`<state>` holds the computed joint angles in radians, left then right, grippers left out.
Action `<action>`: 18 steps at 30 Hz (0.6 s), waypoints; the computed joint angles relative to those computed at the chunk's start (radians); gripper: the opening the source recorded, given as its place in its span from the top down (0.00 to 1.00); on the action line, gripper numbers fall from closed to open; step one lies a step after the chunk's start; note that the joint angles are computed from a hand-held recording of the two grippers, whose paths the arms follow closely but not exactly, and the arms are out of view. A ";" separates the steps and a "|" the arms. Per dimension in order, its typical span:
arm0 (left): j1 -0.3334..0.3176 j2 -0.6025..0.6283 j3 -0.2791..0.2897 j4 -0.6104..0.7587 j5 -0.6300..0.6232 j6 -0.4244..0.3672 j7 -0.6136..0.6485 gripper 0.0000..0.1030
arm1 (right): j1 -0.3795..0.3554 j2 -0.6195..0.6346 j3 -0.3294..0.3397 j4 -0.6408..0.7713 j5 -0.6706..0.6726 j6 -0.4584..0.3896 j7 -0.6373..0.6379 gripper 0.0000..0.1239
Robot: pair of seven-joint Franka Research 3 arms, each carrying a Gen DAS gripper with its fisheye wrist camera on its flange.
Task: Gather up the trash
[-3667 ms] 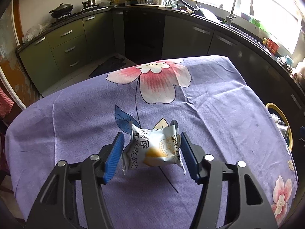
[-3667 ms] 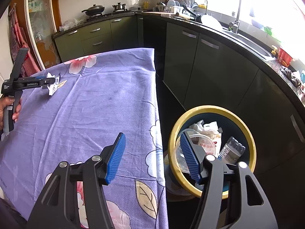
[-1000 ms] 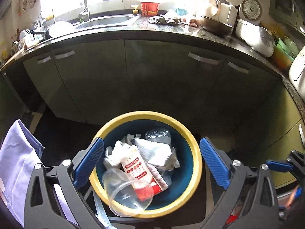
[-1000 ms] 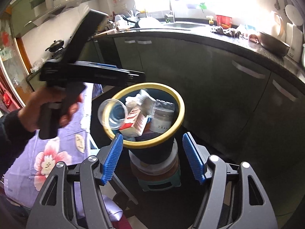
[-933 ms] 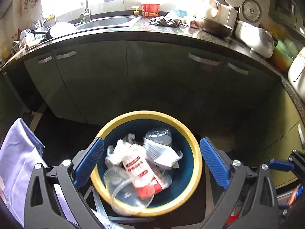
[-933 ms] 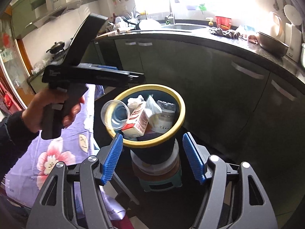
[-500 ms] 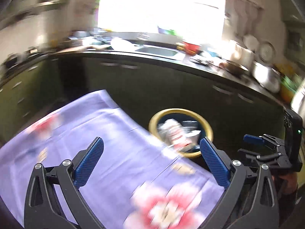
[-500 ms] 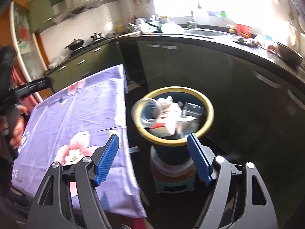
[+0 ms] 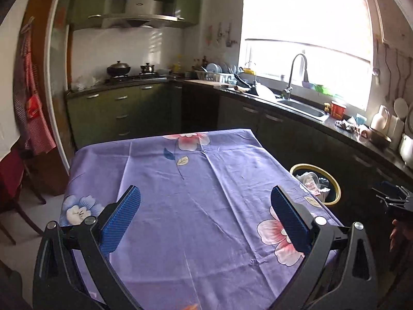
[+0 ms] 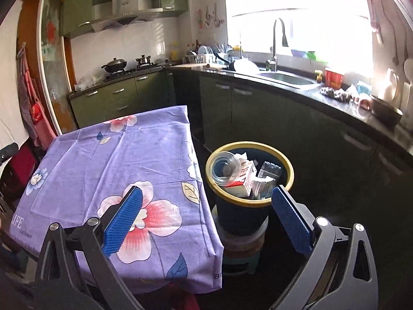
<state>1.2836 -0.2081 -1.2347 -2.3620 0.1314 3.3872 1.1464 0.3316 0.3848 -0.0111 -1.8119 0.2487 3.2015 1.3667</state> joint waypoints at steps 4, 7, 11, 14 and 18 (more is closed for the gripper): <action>-0.106 -0.068 0.103 -0.039 -0.024 -0.002 -0.017 0.06 | 0.050 -0.034 -0.046 -0.055 -0.006 0.047 0.004 0.21; -0.222 -0.095 0.210 -0.082 -0.011 0.013 -0.037 0.06 | 0.036 -0.067 -0.018 -0.103 0.002 0.092 -0.015 0.21; -0.312 -0.153 0.288 -0.140 -0.044 0.037 -0.039 0.06 | 0.006 -0.102 0.026 -0.147 0.015 0.142 -0.047 0.21; -0.330 -0.193 0.299 -0.165 -0.066 0.044 -0.036 0.06 | -0.039 -0.118 0.078 -0.163 0.016 0.167 -0.058 0.21; -0.336 -0.207 0.307 -0.175 -0.069 0.053 -0.032 0.06 | -0.043 -0.123 0.087 -0.163 0.024 0.155 -0.070 0.21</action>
